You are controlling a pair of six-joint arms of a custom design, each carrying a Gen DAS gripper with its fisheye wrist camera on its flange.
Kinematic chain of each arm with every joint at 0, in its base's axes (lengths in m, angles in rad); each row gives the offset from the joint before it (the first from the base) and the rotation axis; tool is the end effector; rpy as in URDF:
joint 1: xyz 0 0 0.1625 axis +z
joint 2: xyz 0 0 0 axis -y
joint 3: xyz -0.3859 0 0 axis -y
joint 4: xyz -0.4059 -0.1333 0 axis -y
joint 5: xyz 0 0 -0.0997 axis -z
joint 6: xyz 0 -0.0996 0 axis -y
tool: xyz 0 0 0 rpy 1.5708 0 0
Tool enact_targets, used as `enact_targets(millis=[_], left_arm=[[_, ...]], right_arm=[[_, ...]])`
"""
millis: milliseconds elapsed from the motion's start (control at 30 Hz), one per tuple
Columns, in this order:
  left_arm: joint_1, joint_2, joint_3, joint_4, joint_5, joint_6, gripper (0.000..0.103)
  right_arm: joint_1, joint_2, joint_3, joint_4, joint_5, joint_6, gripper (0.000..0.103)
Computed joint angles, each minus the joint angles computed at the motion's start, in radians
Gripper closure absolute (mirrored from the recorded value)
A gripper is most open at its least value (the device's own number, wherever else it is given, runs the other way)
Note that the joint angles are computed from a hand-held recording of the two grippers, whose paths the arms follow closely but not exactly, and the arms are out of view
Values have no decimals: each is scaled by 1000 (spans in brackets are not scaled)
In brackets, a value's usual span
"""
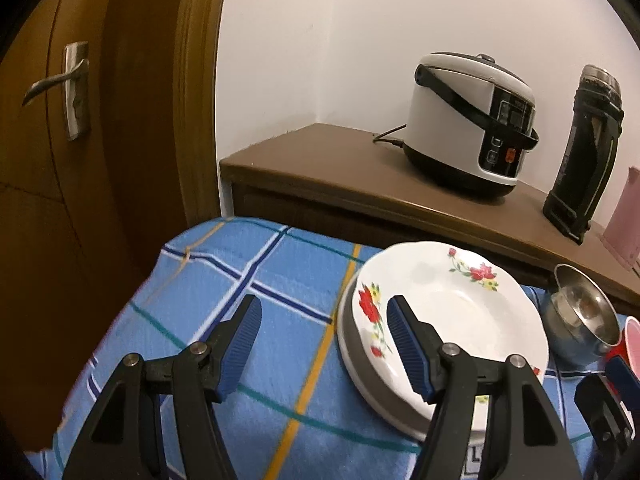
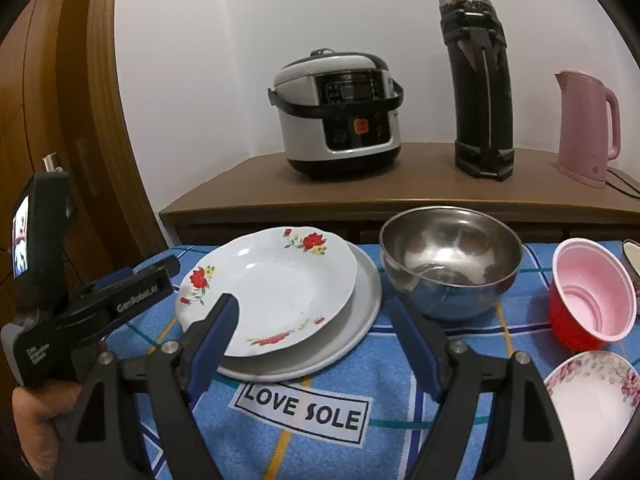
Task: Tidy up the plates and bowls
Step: 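Open the left gripper and release the plate onto the stack, then move the left gripper toward the pink-floral white plate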
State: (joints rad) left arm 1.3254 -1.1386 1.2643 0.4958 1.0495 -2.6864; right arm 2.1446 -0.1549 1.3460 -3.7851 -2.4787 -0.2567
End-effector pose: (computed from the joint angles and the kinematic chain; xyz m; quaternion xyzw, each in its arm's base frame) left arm 0.0374 -0.6037 0.3307 0.1843 0.8476 -0.4152 0.2742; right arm 0.3912 -0.5044 -0.1017 0.1197 -0.8037 0.4948 0.3081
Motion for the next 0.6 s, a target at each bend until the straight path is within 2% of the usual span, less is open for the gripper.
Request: enact_targets(millis=[200,400,600], left_arm=[[-15,-28,48,23,-35,-36,36],[-41,-85,138,-9,-65,-18,36],[-70,-127,211,-3,-88,-24,36]], right_arm=[[14,13,-5,-62,-9,-58,23],[30,25,-5,-119,-24,-111,23],[38,16,23,-174,-36,-126,23]])
